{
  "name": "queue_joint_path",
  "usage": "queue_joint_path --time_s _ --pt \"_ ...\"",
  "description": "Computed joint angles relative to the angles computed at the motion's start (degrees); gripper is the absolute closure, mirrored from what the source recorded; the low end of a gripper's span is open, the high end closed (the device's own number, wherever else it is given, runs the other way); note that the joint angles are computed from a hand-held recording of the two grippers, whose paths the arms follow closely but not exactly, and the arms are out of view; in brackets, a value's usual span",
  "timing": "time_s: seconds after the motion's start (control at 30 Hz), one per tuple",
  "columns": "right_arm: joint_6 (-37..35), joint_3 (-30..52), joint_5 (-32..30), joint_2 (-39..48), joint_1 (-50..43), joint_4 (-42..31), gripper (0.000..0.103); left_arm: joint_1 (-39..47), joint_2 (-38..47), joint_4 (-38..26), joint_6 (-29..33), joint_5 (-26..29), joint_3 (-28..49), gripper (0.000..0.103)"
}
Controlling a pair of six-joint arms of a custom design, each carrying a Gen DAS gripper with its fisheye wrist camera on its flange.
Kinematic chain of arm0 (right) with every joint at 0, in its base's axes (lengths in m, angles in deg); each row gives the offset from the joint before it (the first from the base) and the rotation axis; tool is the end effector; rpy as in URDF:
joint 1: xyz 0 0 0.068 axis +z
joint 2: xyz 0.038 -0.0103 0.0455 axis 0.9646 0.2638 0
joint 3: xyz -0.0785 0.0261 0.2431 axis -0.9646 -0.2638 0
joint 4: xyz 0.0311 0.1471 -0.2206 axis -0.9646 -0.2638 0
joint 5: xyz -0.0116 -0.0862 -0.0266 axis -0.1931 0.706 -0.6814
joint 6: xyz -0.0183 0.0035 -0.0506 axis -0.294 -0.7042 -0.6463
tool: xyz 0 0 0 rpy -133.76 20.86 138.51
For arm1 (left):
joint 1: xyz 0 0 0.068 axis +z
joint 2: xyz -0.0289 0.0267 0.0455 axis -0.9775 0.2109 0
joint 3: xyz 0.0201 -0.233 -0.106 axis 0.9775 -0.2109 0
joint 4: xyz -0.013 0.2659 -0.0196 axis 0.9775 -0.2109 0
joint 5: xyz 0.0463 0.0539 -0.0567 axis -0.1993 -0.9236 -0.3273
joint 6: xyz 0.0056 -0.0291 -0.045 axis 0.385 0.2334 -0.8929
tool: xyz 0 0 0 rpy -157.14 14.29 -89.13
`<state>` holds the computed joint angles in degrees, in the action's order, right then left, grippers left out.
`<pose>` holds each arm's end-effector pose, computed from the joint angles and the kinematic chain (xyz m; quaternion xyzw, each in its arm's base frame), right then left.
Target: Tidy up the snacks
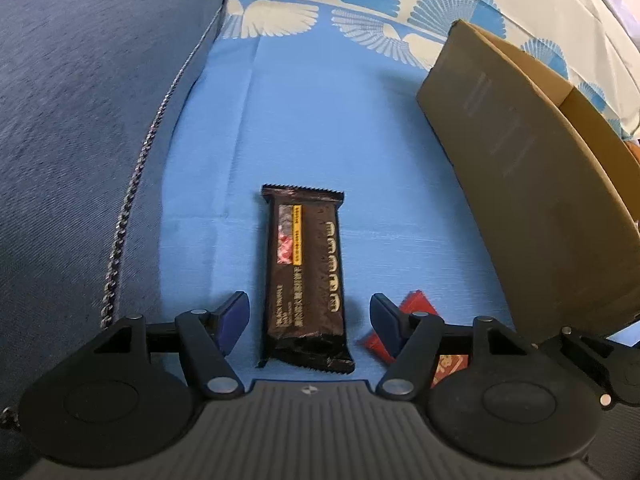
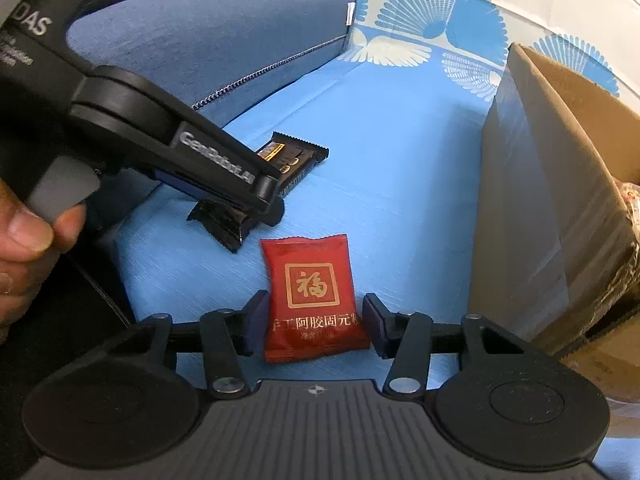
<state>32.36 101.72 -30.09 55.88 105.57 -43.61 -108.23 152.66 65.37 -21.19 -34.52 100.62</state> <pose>0.2898 0.1747 -0.0390 -0.2761 0.8809 0.1087 0.3688 0.3245 -0.1794 0.0041 -0.0721 0.9495 -0.0400 0.3027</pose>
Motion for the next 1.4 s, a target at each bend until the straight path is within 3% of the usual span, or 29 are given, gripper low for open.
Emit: queue_joint_path --time_s 0.3,0.37,0.43,0.57,0.83,0.9,1.07,1.23,1.4 --pt "-1.9 -1.4 1.1 -0.2 0.6 2.1 0.054 -2.7 4.5 -3.0 2.7 -5.6 5.9 0.032" --pt "-1.9 -1.7 1.4 -0.2 0.6 2.7 0.055 -3.4 5.3 -4.1 3.1 -7.6 7.1 0.041" --pt "-1.7 -2.2 2.0 -0.3 0.8 3.7 0.055 -3.7 5.4 -3.0 3.3 -8.5 6.8 0.059" --pt "-1.2 -3.6 2.4 -0.9 0.8 5.8 0.056 -3.2 3.6 2.2 1.9 -8.3 2.8 0.060" --pt "0.1 -9.6 2.5 -5.0 0.9 13.7 0.060 -3.7 -3.9 26.1 -1.7 -10.5 -14.4 0.061" --pt "0.5 -11.4 1.9 -6.4 0.7 15.6 0.060 -3.9 -4.9 29.0 -2.6 -11.1 -16.3 0.061" --pt "0.5 -15.1 1.5 -8.3 0.4 21.1 0.063 -4.3 -6.4 32.4 -5.8 -12.2 -19.0 0.061" --pt "0.7 -18.3 0.7 -10.5 -0.8 26.1 0.076 -4.2 -7.6 35.7 -6.5 -12.5 -21.6 0.061" --pt "1.1 -19.4 -2.2 -12.5 -3.3 27.2 0.081 -4.5 -8.2 34.6 -7.3 -13.1 -21.4 0.061"
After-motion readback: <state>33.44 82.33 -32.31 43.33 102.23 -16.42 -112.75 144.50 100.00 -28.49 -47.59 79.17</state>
